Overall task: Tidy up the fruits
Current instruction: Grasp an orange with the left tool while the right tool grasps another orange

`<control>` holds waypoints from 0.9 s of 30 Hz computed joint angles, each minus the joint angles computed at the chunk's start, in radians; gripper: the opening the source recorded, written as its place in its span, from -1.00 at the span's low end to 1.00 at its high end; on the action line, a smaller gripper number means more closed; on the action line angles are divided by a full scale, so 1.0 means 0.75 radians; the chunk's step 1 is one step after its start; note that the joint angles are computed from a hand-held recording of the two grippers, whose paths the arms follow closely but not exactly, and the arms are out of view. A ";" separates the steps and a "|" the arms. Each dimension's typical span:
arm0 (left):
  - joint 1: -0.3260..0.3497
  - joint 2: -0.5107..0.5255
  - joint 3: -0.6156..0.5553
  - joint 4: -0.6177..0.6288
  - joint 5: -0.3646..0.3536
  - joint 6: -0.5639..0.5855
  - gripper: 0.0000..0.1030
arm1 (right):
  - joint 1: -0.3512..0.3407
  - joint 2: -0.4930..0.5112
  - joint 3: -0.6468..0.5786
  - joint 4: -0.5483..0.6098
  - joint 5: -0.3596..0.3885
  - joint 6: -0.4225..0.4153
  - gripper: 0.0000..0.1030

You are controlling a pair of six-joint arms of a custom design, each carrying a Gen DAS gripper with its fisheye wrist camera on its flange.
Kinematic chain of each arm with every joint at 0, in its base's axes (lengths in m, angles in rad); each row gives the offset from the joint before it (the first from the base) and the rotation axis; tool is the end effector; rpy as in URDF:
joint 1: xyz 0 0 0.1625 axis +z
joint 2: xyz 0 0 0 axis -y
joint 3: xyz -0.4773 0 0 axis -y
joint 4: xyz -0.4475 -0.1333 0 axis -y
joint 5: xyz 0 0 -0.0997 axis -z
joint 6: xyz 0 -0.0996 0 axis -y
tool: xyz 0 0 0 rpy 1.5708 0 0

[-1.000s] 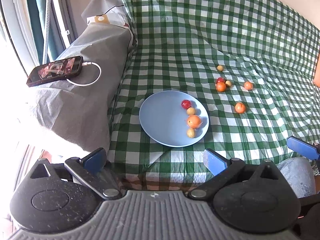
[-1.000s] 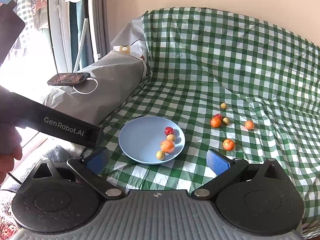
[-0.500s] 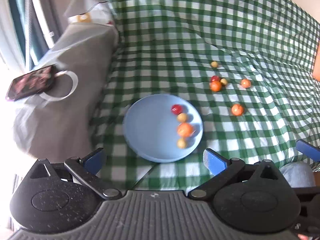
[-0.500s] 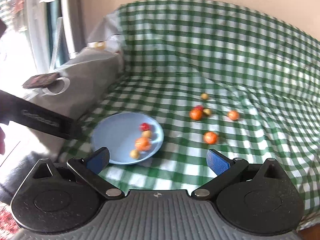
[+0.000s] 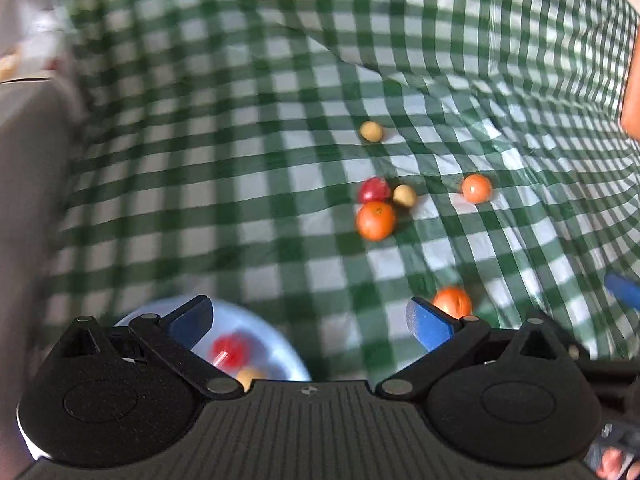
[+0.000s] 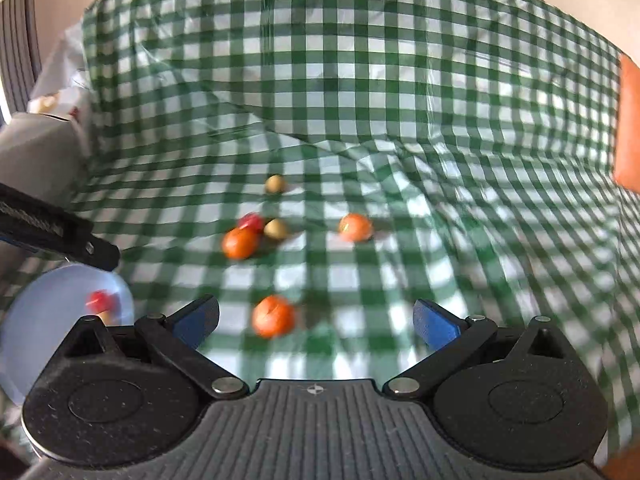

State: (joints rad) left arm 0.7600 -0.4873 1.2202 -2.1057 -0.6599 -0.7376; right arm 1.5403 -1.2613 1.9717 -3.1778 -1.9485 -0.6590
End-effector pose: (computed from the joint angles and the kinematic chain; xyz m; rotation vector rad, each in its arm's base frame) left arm -0.4629 -0.7324 0.0071 0.1949 2.2818 -0.6209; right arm 0.0776 -0.6218 0.3454 0.5201 -2.2978 0.9104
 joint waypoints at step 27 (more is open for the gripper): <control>0.153 0.280 -0.422 -0.050 -0.192 0.245 -0.23 | -0.141 0.507 -0.589 0.153 0.060 -0.167 -0.18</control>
